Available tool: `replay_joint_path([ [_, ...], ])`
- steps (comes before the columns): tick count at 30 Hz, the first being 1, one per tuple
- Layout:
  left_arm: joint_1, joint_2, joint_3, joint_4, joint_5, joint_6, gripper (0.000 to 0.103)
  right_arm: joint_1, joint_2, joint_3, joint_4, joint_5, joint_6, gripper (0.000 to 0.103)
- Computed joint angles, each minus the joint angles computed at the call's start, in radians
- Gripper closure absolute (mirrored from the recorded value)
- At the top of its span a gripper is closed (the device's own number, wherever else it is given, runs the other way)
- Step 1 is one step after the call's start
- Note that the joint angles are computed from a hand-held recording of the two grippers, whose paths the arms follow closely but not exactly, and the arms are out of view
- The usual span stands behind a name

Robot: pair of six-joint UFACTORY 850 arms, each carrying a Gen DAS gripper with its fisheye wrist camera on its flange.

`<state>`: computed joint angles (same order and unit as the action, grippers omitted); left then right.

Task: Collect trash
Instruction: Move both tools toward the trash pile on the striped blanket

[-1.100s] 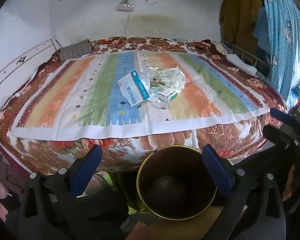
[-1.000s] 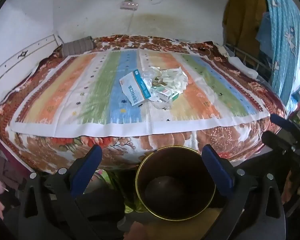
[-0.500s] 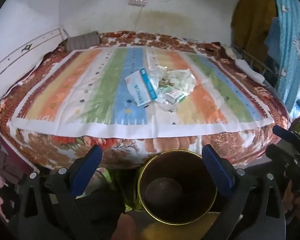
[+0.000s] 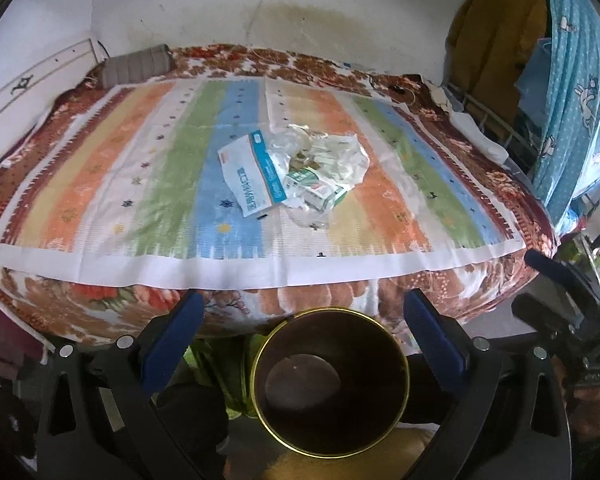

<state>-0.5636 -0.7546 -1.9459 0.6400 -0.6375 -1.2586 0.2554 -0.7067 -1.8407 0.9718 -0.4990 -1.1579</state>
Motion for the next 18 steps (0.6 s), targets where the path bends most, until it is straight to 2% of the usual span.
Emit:
replay_joint_path([
  [3,0.0,-0.042,-0.073,0.003,-0.067,0.044,0.006,-0.004,-0.038,-0.069,-0.041,-0.004,0.047,0.009],
  [7,0.02,-0.062,-0.111,-0.052,-0.066,0.095,0.006,-0.01,-0.095,-0.172,-0.111,-0.037,0.135,0.009],
  [9,0.027,-0.08,-0.141,-0.065,-0.079,0.108,0.006,-0.007,-0.103,-0.183,-0.149,-0.007,0.176,0.009],
  [13,0.043,-0.128,-0.218,-0.128,-0.091,0.172,0.006,-0.007,-0.185,-0.327,-0.269,-0.068,0.316,0.009],
  [18,0.07,-0.159,-0.26,-0.241,-0.077,0.264,0.006,-0.015,-0.29,-0.509,-0.332,-0.15,0.443,0.009],
])
